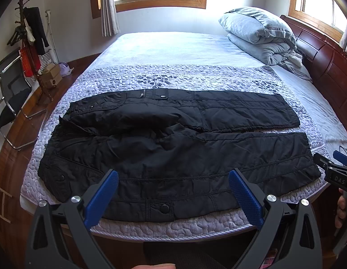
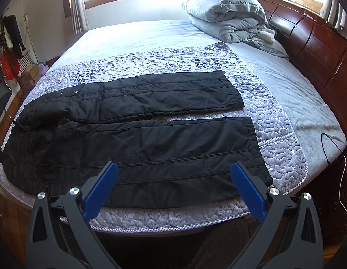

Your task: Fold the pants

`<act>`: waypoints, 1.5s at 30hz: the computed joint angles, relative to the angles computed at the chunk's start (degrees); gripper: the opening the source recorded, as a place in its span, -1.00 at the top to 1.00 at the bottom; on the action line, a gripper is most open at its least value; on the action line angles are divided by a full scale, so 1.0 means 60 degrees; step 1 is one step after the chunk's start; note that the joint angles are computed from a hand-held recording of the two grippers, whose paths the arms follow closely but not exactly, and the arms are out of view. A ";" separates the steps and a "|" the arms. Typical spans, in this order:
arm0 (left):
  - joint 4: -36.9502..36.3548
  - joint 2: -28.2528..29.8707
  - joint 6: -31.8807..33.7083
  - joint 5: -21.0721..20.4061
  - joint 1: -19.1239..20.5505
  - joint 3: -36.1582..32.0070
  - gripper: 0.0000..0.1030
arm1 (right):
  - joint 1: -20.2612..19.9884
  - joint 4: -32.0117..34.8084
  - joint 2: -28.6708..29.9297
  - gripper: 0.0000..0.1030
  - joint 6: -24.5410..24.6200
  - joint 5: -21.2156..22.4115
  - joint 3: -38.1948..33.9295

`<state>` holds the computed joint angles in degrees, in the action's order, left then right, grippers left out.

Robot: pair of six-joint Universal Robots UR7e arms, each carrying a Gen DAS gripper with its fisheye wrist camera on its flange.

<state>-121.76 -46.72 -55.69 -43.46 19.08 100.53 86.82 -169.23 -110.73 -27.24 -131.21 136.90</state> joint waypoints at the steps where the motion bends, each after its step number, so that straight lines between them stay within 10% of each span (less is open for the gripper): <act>1: -0.0014 0.0010 0.0017 0.0001 0.0008 -0.0008 -0.93 | 0.0000 0.0000 0.0000 -0.96 0.0000 0.0000 0.0000; 18: -0.1187 -0.0179 0.0929 -0.0560 0.0726 0.0257 -0.93 | -0.0407 -0.0228 0.0525 -0.96 -0.0685 0.0304 -0.0472; 35: 0.2924 0.0268 0.0002 -0.1619 0.6419 -0.4988 -0.93 | -0.2688 0.1146 0.4344 -0.96 -0.1693 0.0971 -0.6001; 45: 0.4766 0.1706 -0.0802 -0.1900 0.7544 -0.7145 -0.93 | -0.3300 0.2078 0.4947 -0.96 -0.1548 0.1560 -0.6763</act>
